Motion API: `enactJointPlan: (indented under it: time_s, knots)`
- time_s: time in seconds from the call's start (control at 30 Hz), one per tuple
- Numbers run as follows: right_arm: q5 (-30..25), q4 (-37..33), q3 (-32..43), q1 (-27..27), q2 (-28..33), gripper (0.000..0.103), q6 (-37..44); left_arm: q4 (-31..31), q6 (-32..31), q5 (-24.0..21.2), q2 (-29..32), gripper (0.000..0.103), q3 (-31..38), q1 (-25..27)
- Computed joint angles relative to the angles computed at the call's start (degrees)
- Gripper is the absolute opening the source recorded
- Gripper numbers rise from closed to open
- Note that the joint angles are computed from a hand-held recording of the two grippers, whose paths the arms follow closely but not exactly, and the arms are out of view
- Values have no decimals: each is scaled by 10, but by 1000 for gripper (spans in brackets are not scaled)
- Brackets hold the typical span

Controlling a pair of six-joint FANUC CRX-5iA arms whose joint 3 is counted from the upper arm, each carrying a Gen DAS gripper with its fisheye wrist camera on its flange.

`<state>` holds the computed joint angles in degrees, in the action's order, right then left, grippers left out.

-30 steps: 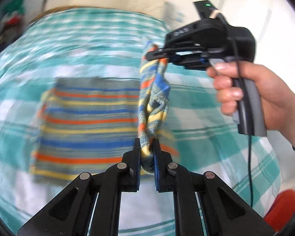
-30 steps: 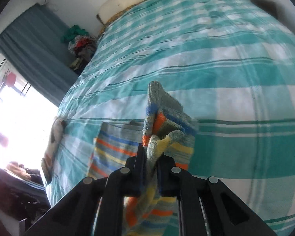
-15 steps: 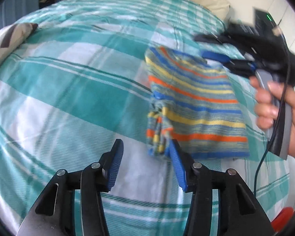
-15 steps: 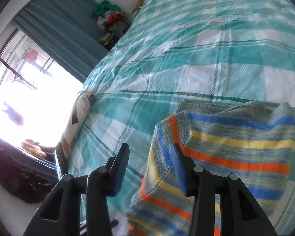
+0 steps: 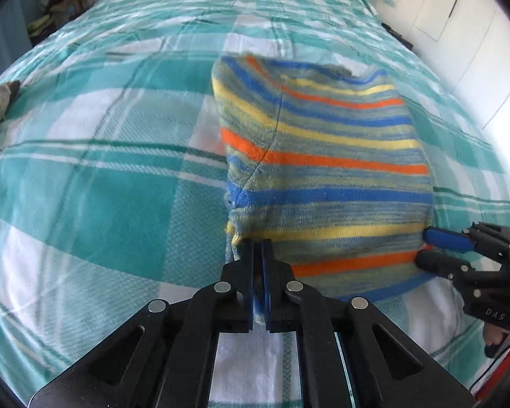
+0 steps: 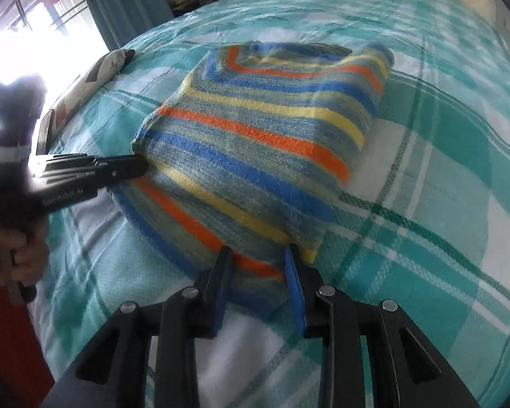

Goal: Fold small clothes
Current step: 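Lift the sweater edge with both tools and fold it over in half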

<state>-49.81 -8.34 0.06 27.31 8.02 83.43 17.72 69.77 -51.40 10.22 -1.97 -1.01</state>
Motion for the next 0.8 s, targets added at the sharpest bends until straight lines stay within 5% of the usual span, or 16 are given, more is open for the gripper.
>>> enactJointPlan:
  time_s: [0.1,0.3,0.4,0.63,0.73,0.8]
  knots:
    - [12,-5,17,-9,-14,30,-7,34,-30,19,-12,27,-1,6]
    - [7,2,114,-23,54,31,-5,-52,48,-26,84,33,127,-25]
    - [-56,1,167,-32,122,35,-43,-94,93,-56,113,63,157,-31]
    - [-12,44,182,-32,115,35,-46,-21,70,-45,103,74,157,-6]
    - [-34,65,236,-38,160,40,-70,-82,108,-91,155,79,232,-24]
    - [-91,76,285,-42,212,52,-94,-102,114,-122,183,83,262,-31]
